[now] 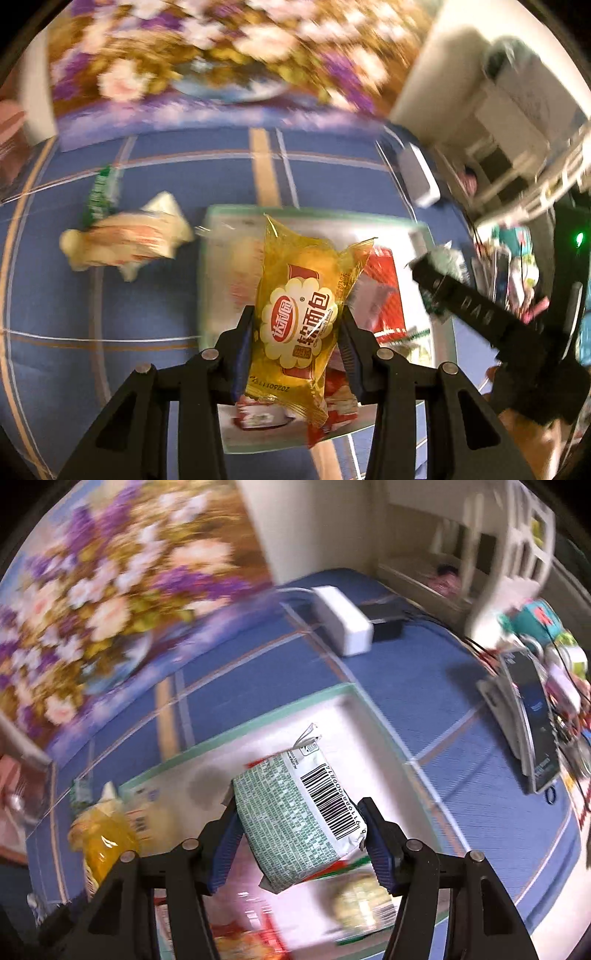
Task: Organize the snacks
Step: 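Carry the yellow bun pack and green-white pack into the tray and release both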
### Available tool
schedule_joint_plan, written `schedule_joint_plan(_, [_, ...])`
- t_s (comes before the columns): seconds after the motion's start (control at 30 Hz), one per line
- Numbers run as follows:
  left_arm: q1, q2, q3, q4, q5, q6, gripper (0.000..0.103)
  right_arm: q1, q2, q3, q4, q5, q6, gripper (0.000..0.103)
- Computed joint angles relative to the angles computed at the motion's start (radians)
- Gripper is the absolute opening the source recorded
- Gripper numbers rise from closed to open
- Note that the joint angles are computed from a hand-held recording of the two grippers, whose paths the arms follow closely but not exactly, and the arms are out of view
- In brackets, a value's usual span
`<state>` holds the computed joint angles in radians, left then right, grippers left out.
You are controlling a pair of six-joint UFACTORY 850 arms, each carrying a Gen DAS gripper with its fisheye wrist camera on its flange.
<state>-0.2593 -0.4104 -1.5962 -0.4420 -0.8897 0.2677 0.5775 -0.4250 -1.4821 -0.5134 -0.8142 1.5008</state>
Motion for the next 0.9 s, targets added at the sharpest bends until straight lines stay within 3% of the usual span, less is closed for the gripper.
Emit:
schedule_joint_plan(0.47, [-0.048,-0.045,0.025,0.037,0.017,-0.025,0.044,-0.056,-0.014,0.094,0.144,0.09,-0.061,0.065])
schedule_joint_plan(0.63, [-0.052,-0.048,0.021,0.043,0.018,-0.03,0.044,-0.055,-0.016,0.089,0.153,0.083,-0.074,0.066])
schedule_joint_plan(0.8, [-0.043,-0.048,-0.001,0.027,-0.011,-0.032,0.057,-0.058,-0.018,0.062,0.16,0.063,-0.097,0.075])
schedule_joint_plan(0.9, [-0.035,-0.037,-0.015,0.015,-0.017,-0.029,0.057,-0.056,-0.001,0.061,0.144,0.069,-0.092,0.076])
